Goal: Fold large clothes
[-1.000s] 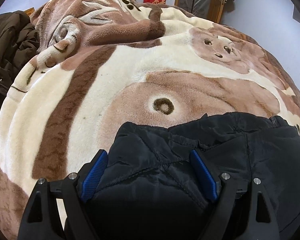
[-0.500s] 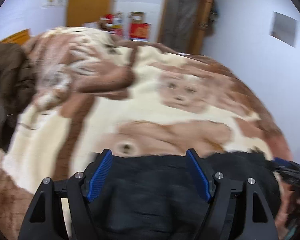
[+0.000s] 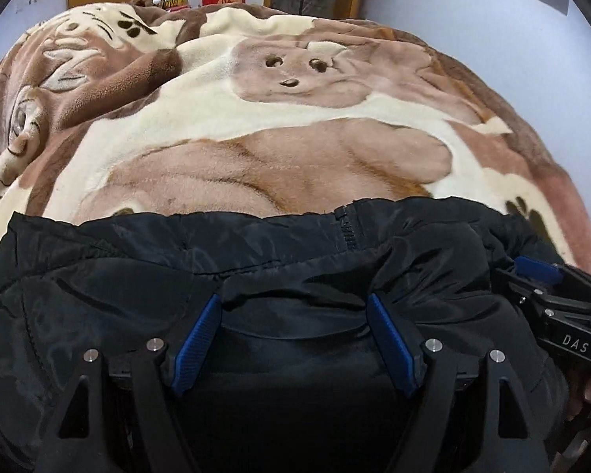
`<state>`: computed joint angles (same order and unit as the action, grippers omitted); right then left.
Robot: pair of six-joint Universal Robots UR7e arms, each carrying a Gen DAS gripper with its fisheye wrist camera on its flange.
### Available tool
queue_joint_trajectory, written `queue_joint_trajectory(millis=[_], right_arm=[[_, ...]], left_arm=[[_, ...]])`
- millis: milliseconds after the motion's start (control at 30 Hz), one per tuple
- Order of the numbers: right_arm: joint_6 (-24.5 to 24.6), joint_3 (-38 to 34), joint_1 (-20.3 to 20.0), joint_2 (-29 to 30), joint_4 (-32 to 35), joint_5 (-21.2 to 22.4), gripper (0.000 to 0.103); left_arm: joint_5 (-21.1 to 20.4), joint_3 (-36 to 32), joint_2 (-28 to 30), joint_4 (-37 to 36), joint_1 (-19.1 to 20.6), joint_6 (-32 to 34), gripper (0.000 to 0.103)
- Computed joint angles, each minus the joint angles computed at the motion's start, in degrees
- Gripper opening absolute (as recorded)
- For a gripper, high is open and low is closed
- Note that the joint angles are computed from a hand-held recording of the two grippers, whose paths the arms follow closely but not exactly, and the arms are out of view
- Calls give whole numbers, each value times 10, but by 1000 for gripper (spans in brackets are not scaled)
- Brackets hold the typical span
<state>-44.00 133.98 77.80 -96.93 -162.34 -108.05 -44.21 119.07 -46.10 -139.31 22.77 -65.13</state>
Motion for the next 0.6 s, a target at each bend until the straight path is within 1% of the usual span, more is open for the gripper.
queue_joint_trajectory(millis=[67, 133, 200, 233, 267, 300, 367, 433, 467, 533, 567, 600], right_arm=[[-6, 5, 4, 9, -20, -11, 66], [-1, -1, 7, 9, -12, -13, 66], [9, -12, 14, -16, 32, -9, 65], [9, -12, 14, -28, 37, -1, 64], [3, -8, 10, -55, 36, 19, 64], [1, -8, 4, -73, 34, 34, 65], [4, -11, -15, -92, 32, 47, 65], [6, -19, -32, -76, 18, 25, 65], [1, -19, -41, -63, 4, 13, 65], [-11, -20, -64, -49, -4, 25, 66], [-8, -19, -77, -44, -5, 40, 68], [-8, -19, -81, -38, -12, 47, 69]], left_arm=[[5, -7, 10, 8, 1, -5, 79], [1, -11, 5, 21, -1, -6, 79], [-14, -5, -18, 21, -5, -2, 75], [-13, 4, -35, 18, -10, -2, 73], [-3, 14, -53, 26, -19, -8, 73], [13, 24, -71, 46, -27, -22, 73], [43, 46, -117, 111, -36, -65, 73], [57, 60, -153, 185, -28, -118, 73], [51, 72, -169, 200, -17, -135, 72], [43, 104, -187, 175, -1, -139, 72], [46, 117, -188, 160, 1, -136, 72], [51, 130, -186, 137, 3, -131, 72]])
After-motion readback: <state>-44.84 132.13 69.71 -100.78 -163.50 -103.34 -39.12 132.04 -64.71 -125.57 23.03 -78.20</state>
